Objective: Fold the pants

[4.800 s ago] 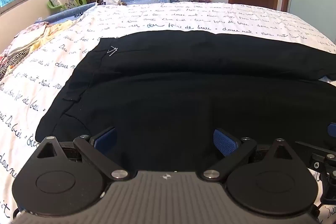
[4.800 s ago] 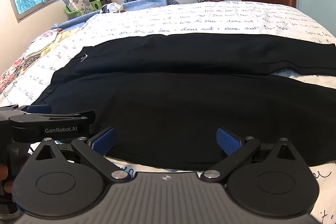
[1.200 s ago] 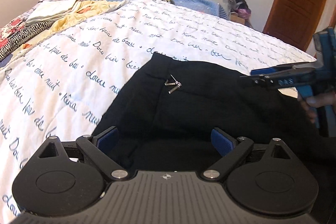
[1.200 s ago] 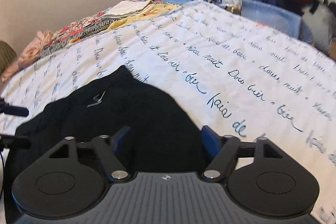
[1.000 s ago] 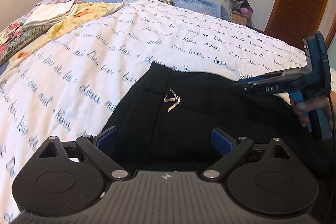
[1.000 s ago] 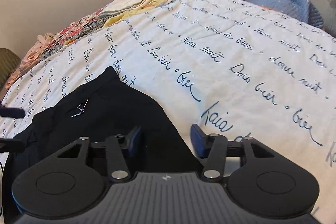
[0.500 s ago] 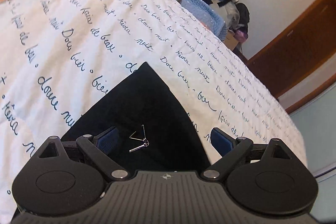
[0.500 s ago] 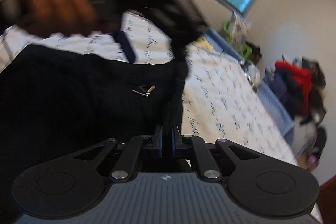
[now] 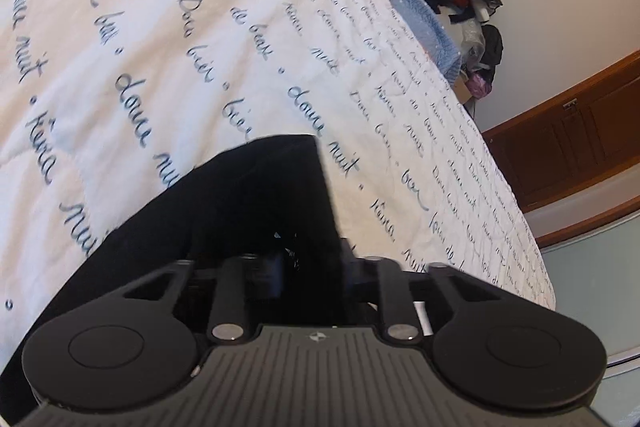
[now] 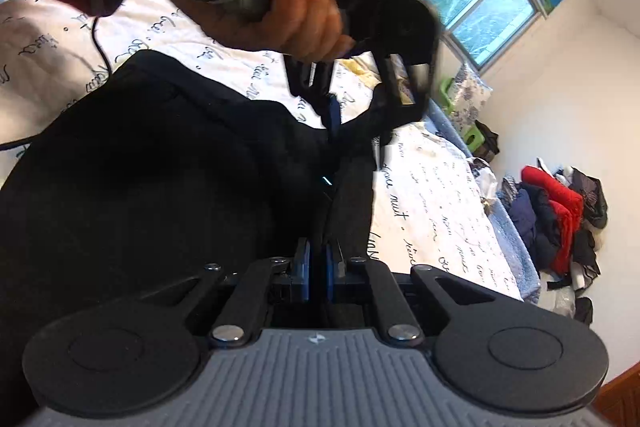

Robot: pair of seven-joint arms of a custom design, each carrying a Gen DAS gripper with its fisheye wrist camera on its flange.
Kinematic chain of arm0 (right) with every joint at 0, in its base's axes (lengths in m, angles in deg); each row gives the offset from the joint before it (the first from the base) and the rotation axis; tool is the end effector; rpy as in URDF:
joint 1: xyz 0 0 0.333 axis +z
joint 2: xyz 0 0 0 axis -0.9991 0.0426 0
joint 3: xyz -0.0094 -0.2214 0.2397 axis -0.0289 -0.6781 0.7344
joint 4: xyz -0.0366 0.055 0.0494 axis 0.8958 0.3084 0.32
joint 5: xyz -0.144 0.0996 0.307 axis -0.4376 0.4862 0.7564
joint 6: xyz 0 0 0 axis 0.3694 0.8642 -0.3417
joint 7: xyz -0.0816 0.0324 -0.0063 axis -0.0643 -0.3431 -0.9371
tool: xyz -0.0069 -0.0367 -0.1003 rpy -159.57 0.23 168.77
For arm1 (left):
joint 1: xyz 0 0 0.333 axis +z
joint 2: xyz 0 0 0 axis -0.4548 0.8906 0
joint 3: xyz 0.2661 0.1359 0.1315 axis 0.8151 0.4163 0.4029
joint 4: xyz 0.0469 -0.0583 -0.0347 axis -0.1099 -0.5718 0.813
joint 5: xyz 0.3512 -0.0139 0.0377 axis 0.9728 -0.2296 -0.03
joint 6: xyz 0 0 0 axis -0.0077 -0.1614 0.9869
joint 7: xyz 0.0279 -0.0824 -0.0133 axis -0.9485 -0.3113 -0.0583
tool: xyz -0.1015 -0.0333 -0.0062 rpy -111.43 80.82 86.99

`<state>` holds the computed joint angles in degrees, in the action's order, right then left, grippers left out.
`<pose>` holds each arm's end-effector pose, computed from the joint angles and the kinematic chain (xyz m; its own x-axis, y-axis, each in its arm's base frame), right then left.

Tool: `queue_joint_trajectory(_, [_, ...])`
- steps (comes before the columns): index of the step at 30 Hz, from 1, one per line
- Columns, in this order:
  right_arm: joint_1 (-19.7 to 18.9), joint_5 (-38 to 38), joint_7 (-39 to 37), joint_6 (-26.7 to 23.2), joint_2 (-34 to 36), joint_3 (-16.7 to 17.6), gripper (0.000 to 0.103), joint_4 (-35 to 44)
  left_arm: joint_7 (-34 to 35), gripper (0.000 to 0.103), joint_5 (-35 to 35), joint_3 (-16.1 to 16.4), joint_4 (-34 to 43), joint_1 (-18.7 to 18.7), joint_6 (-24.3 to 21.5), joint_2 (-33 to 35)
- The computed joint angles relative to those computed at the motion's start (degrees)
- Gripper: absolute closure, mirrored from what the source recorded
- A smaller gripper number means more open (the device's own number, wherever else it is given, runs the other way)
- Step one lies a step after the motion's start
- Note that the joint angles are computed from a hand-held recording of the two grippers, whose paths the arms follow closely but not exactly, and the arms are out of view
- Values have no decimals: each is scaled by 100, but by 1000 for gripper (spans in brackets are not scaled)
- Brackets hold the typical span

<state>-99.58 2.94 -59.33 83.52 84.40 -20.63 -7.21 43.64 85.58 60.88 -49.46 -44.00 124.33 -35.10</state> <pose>0.6971 -0.0228 0.3065 0.7886 0.1496 0.5965 0.5739 -0.5277 -0.6263 0.6354 -0.2454 0.3618 0.7022 -0.4070 0.5842 -0.2207 -0.9045 -0.3649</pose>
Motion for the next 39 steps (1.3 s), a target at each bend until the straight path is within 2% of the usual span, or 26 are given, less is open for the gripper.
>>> queue_joint_trajectory(3, [-77, 390, -149, 220, -125, 86, 93, -295, -381, 91, 239, 91, -168, -199, -177, -126])
queue_joint_trajectory(6, [-35, 1055, -718, 869, -391, 154, 81, -846, -753, 92, 593, 95, -339, -349, -309, -281])
queue_joint_trajectory(7, [-67, 1269, -843, 929, -420, 173, 77, -925, -853, 91, 714, 81, -387, -384, -362, -333])
queue_joint_trajectory(10, [-38, 1743, -836, 1274, -424, 135, 76, -942, -1033, 91, 950, -9, -497, -401, -464, -447])
queue_joint_trajectory(16, [-38, 2631, -1232, 2208, -191, 186, 76, -600, -1306, 91, 1260, -137, -679, -331, -370, -539])
queue_joint_trajectory(22, [217, 2716, -1146, 3432, 415, 260, 77, 274, -1368, 91, 1237, -196, -748, -262, -301, -513])
queue_joint_trajectory(23, [145, 2707, -1182, 3424, 456, 343, 77, 313, -1359, 91, 1245, -196, -753, -272, -336, -518])
queue_joint_trajectory(24, [97, 2618, -1081, 3398, 446, 390, 82, 295, -1315, 91, 1226, -205, -752, -283, -402, -524])
queue_joint_trajectory(25, [69, 2521, -952, 3381, 433, 419, 94, 278, -1290, 91, 1211, -215, -760, -284, -432, -532])
queue_joint_trajectory(30, [-168, 2623, -1236, 3195, 218, 579, 96, -28, -1190, 92, 1299, -261, -862, -356, -617, -660])
queue_joint_trajectory(34, [-307, 2692, -1327, 2904, -157, 479, 96, -561, -1211, 92, 1426, -327, -1059, -372, -659, -817])
queue_joint_trajectory(39, [-394, 2629, -1252, 2392, -640, 180, 96, -1212, -1165, 92, 1505, -441, -1349, -342, -636, -1002])
